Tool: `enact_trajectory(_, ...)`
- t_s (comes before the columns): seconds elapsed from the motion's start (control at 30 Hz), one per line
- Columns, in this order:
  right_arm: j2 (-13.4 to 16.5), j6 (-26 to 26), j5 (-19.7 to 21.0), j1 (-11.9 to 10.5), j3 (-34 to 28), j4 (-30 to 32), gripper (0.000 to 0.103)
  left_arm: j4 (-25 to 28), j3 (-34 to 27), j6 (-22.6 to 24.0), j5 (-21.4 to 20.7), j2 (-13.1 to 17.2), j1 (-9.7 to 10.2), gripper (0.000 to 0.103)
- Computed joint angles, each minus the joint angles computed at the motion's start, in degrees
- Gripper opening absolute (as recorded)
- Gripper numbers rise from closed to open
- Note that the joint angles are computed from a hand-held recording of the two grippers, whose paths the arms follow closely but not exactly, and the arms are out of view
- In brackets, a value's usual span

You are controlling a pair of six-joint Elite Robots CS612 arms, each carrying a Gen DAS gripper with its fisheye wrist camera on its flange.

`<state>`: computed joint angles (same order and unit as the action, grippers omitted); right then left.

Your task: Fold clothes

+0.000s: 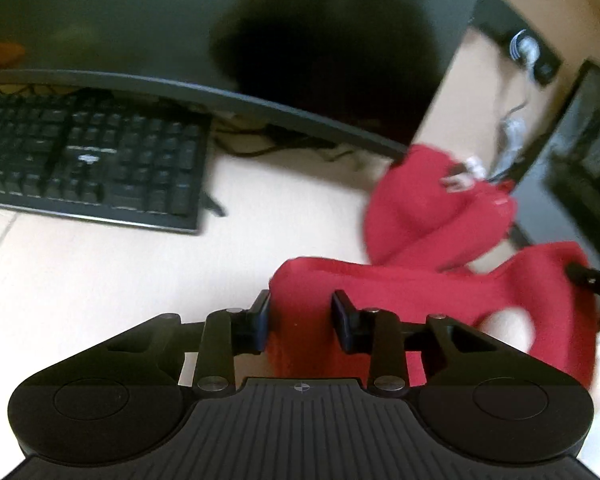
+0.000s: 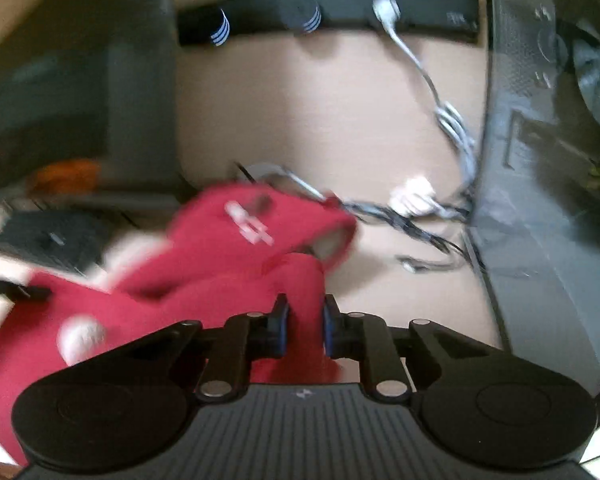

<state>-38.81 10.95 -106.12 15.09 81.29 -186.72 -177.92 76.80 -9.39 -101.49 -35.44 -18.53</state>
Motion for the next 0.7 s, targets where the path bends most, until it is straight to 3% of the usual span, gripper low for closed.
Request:
enact_trajectory(0.13,2.96,-2.08,-3.52,0.06,-1.67,4.05,0.028,-1.69,0.26,2.15,4.69,0.86,-0.48,0.048)
enact_trajectory(0.23,2.84,-0.85,-4.07,0.12,-1.83,2.19,0.030,-1.84,0.48,-0.47,4.62,0.30,-0.10,0.053)
enact_trajectory(0.3,1.97,-0.92,-3.61,0.09,-1.00,-0.45,0.038,-2.73,0.99,-2.35,3.60,-0.49,0.28,0.052)
enact_trajectory(0.37,0.57,-0.47,-1.99,-0.06,0.52,-3.58,0.048,-5.40,1.82,-3.40,0.49,-1.40,0.65,0.053)
enact_trajectory(0.4,-0.06,-0.29,-0.89,-0.15,1.21,-5.16,0.052,-7.01,2.11,-3.63,-2.01,-1.74,0.88,0.058)
enact_trajectory(0.43,-0.52,-0.26,1.00,-0.28,1.79,-6.86,0.063,-8.43,2.15,-3.89,-4.67,-1.84,1.05,0.065)
enact_trajectory(0.47,-0.86,-0.32,2.82,-0.36,2.26,-8.46,0.071,-8.80,1.87,-3.80,-7.98,-1.63,1.15,0.069)
enact_trajectory(0.57,-0.22,-1.61,7.66,-0.11,2.02,-9.55,0.082,-7.30,0.51,-2.41,-17.66,-0.52,1.11,0.080)
enact_trajectory(0.63,0.96,-2.17,9.86,0.06,1.14,-6.47,0.083,-2.42,0.38,1.11,-17.81,-0.06,0.10,0.082)
enact_trajectory(0.7,2.68,-1.99,10.02,0.18,0.21,-2.64,0.084,-0.07,0.61,3.97,-14.14,0.66,-1.10,0.083)
